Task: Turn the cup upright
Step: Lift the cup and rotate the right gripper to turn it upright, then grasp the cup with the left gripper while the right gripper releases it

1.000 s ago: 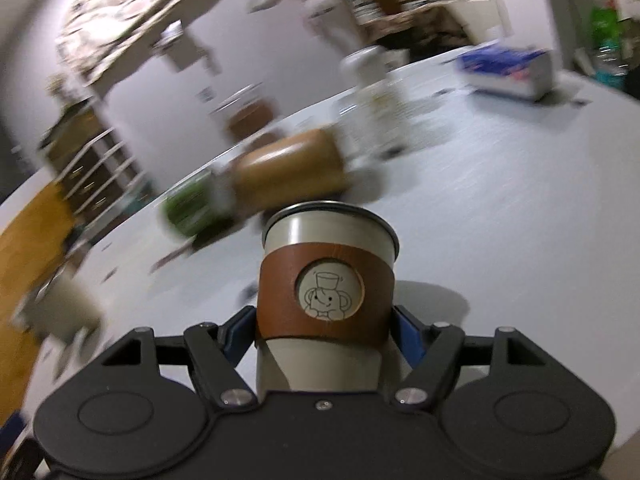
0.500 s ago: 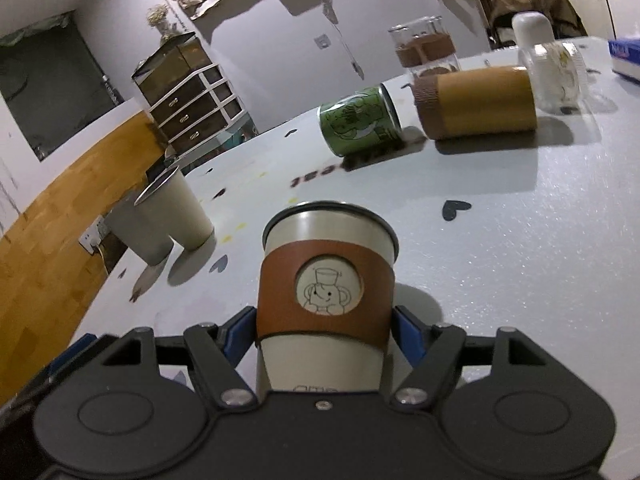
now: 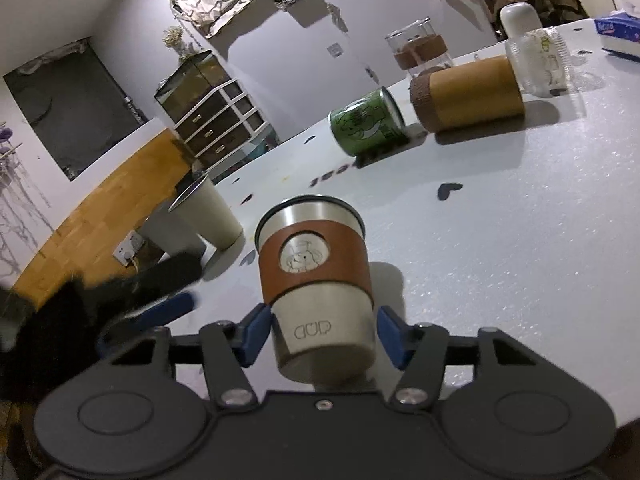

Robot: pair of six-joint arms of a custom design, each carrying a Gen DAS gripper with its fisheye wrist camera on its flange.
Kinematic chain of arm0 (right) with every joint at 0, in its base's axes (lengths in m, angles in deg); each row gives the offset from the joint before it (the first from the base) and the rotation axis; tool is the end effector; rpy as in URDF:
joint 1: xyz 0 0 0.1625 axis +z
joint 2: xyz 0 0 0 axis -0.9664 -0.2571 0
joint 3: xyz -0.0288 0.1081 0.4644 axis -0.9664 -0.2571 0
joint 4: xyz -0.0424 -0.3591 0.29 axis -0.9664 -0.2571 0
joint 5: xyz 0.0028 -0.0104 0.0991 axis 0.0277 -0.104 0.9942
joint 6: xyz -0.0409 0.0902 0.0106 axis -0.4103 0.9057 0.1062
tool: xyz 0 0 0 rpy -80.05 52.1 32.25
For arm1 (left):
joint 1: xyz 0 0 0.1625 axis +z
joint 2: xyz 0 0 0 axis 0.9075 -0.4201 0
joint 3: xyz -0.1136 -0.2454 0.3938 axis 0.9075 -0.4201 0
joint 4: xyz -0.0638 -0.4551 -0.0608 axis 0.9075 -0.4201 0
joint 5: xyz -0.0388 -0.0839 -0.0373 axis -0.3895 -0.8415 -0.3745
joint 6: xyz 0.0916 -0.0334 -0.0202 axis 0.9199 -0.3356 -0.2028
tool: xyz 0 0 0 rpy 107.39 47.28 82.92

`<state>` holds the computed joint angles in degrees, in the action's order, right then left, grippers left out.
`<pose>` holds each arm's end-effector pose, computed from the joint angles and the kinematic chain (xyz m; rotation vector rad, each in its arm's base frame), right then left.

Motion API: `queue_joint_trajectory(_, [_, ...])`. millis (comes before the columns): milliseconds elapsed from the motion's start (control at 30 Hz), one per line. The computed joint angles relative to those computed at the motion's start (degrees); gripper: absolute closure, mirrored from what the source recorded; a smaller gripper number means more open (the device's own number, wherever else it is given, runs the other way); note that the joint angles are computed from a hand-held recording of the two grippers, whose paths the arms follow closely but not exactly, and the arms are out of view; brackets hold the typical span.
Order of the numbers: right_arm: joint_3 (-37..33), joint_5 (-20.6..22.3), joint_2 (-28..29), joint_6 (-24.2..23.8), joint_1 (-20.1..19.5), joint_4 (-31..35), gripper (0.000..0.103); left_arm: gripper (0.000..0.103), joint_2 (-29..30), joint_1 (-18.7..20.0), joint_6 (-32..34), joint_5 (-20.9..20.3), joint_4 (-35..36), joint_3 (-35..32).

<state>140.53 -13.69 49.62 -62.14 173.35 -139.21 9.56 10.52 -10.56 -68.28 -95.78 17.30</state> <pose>0.2461 -0.8199 0.0343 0.3717 -2.8098 1.1805 -0.0626 -0.8477 0.2587 0.4524 2.7463 -1.2172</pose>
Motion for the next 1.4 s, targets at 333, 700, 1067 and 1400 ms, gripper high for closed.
queue_joint_trajectory(333, [0.7,1.3,0.3,-0.4,-0.3,-1.8,0.044,0.002,5.0,2.6,-15.8,-4.7,9.9,-9.1])
queue_joint_trajectory(700, [2.0,-0.4,0.7,-7.5,0.6,-5.6,0.044,0.007,2.8,1.1,-4.6,-6.5,1.0,-4.0])
queue_joint_trajectory(1067, [1.8,-6.4,4.4,-24.8,3.1,-15.9,0.045,0.009,-0.4,-0.8,7.4,-5.9,-4.9,3.4])
queue_joint_trajectory(1400, [1.6,-6.6,4.6,-24.7,3.1,-16.0,0.045,0.008,0.9,3.6,-7.5,-11.8,0.2,-0.2])
